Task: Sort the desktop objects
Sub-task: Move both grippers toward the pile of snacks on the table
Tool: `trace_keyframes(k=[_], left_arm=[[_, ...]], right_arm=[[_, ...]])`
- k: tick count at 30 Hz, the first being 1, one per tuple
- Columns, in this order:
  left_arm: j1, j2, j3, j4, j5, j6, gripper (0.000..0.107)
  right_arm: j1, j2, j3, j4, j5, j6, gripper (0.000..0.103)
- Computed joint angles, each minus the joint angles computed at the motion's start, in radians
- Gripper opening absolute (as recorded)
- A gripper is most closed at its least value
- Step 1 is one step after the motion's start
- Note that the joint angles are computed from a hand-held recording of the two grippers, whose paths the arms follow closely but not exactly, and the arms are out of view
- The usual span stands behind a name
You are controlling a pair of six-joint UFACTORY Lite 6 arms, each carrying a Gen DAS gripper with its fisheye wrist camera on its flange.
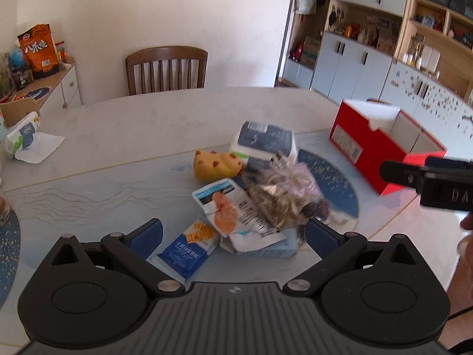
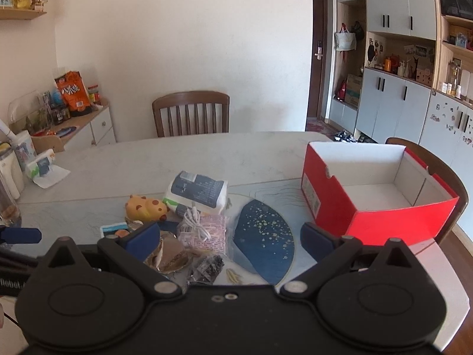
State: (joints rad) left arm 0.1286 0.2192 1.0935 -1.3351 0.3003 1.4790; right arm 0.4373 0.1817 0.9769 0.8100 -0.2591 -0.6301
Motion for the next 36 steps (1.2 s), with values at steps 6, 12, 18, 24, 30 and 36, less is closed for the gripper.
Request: trace_keyframes(k=[6, 12, 18, 24, 30, 36], left_arm=[[0.008, 0.101, 0.0, -0.373, -0.043, 0.468, 0.103], [0.048, 0.244, 0.082, -0.426, -0.007, 0.592, 0.103], [0.081, 0.356, 0.175, -0.315, 0.015, 0.513, 0.103], [0.129, 0.397, 0.216, -0.191, 0.093, 0.414, 0.103], [0.122, 0.42, 0.241, -0.121, 0.113, 0.431, 0.102], [0.113, 0.457, 0.27, -0.113, 0.101, 0.447, 0.102]], right_arm=[[0.005, 0.109, 0.059, -0.03, -0.013, 0.021, 0.101], [0.015, 0.198, 0.119, -0.008, -0.015, -0.005, 0.101], [0.013, 0.288, 0.188, 0.069, 0.0, -0.074, 0.101], [0.007, 0.375, 0.265, 0.18, 0.021, -0.168, 0.1], [0.001, 0.409, 0.306, 0.219, 0.056, -0.215, 0.1], [0.006, 0.467, 0.369, 0.37, 0.074, -0.375, 0.1]])
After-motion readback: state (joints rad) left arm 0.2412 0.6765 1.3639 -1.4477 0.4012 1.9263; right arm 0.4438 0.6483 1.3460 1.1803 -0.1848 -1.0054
